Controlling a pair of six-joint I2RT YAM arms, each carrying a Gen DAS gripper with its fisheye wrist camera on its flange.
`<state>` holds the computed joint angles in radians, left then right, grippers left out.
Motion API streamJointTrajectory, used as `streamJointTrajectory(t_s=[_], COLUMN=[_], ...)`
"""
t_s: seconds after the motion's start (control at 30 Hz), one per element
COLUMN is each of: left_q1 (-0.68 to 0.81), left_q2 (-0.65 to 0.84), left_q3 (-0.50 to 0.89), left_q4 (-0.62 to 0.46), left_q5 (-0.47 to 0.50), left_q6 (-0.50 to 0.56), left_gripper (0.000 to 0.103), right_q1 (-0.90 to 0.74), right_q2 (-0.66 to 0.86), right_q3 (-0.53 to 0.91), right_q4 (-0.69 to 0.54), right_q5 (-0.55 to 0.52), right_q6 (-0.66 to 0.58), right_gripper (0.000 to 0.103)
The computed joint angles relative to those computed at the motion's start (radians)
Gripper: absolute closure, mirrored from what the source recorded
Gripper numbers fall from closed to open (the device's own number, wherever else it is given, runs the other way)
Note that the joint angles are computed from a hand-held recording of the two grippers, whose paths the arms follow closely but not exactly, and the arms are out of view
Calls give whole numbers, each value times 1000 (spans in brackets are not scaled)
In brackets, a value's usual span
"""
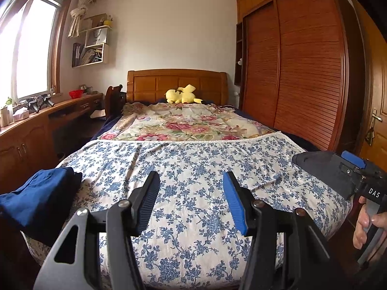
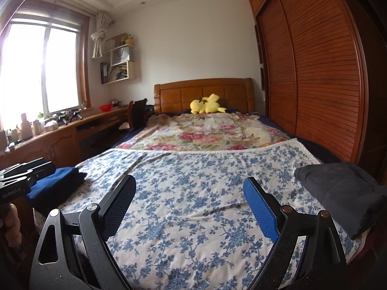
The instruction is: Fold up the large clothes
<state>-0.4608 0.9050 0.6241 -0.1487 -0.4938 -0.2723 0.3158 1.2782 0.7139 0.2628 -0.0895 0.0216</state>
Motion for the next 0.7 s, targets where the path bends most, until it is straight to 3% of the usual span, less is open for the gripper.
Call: streamJointTrajectory(t_s=[0.7], left_q1=[-14], left_q2=[10], left_q3=[7], left_q4=[4], left_q5=[-12], left_q6=[-5], left_gripper=[49], right_q1=[13], right_q2=[-1], right_q3=[-3], right_q4=[-4], right_q5=[8], right_q6=[1], right_gripper=[11])
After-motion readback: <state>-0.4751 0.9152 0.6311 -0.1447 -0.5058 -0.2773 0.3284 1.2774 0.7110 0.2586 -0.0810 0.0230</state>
